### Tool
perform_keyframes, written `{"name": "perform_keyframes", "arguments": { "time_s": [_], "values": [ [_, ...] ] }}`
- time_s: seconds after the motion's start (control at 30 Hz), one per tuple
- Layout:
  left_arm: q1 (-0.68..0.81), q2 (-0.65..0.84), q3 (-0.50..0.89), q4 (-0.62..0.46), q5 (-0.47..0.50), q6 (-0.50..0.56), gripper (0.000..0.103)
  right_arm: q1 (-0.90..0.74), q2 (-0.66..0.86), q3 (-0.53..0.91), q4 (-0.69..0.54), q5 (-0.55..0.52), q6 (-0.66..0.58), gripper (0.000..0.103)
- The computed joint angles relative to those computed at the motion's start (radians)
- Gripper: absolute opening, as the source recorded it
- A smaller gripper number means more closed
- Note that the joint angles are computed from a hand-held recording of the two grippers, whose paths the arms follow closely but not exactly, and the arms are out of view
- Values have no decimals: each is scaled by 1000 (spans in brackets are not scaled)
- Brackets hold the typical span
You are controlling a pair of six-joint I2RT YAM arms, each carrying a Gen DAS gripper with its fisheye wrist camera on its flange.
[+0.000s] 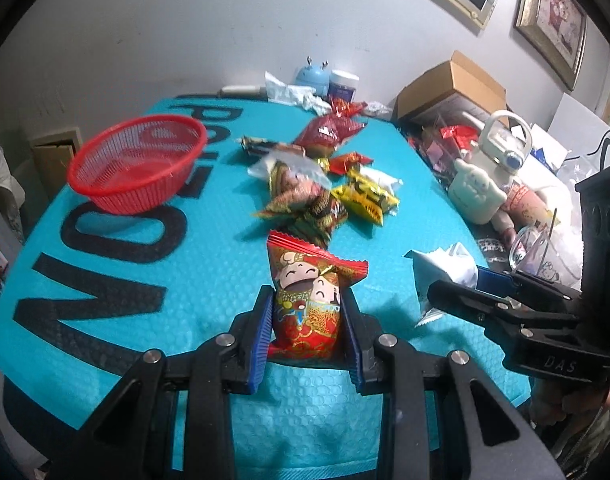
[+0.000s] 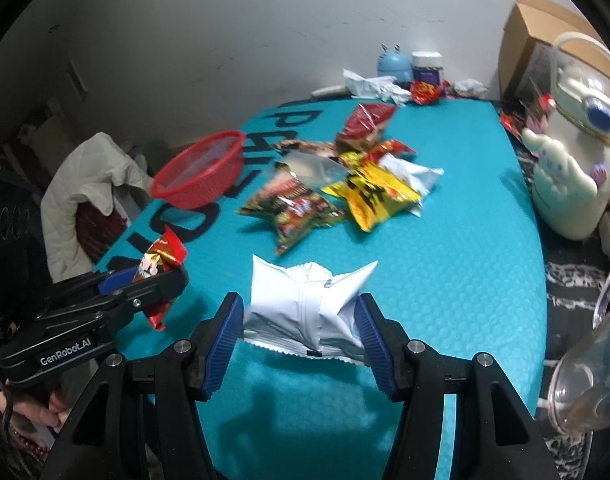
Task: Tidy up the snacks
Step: 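Carry both held packets over the red mesh basket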
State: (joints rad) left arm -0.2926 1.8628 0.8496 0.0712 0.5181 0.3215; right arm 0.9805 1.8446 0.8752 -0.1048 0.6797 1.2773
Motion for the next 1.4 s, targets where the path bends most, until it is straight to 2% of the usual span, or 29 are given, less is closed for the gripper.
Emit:
{"name": "perform_keyframes", "arguments": {
  "time_s": [0.37, 0.6, 0.87, 1.1, 1.4],
  "values": [
    [65, -66, 69, -55, 71, -11, 31, -40, -18, 135, -34, -3, -190, 58],
    [96, -46, 161, -78, 78, -20, 31, -93, 16, 248, -34, -30, -332, 58],
    [153, 19, 309, -88, 103, -44, 31, -169, 88, 426, -50, -94, -504, 58],
    [191, 113, 471, -86, 95, -74, 31, -245, 193, 638, -84, -157, -652, 58],
    [201, 277, 725, -152, 66, -65, 31, -333, 380, 913, -147, -267, -746, 58]
  ]
}}
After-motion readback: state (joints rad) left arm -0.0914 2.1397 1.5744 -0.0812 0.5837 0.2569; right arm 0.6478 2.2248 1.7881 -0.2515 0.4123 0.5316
